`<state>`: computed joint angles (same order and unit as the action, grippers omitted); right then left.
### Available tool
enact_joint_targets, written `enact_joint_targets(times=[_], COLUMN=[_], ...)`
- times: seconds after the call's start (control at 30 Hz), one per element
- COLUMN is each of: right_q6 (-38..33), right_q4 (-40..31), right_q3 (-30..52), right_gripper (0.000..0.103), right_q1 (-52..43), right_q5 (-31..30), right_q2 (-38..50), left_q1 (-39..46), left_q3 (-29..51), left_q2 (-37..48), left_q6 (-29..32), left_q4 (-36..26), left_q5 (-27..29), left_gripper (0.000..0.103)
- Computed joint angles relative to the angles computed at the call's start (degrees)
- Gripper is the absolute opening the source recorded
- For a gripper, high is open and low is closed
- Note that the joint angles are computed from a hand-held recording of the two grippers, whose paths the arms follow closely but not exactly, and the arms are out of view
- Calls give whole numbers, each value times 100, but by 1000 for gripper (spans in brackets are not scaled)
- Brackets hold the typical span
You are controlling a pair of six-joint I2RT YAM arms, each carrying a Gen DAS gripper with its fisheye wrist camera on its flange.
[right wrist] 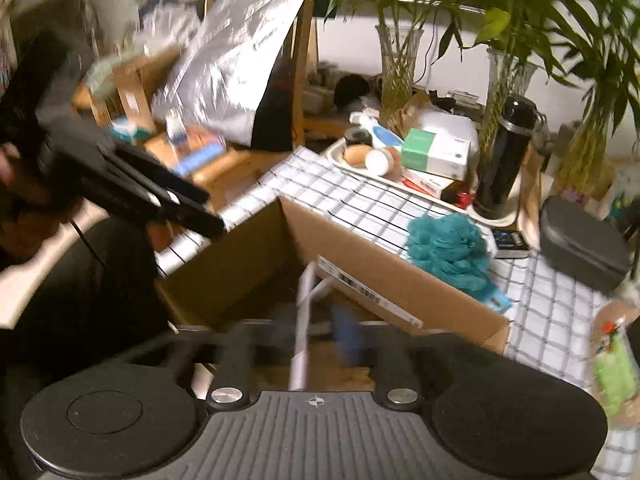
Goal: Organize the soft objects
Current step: 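Open both grippers over the box and drop the strap and cable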
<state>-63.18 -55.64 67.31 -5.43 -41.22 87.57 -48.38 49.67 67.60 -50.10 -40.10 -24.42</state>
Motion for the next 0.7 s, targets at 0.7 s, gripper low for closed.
enact_joint_targets(times=[0.7], right_q6=[970], right_q4=[777], right_q3=[22], right_gripper=[103], right_q1=[-386], right_q5=[474], right_q2=[155], left_q1=[91], left_q3=[-212], left_q2=[-178], left_q6=[125], left_q4=[0], left_q5=[-254], left_gripper=[56])
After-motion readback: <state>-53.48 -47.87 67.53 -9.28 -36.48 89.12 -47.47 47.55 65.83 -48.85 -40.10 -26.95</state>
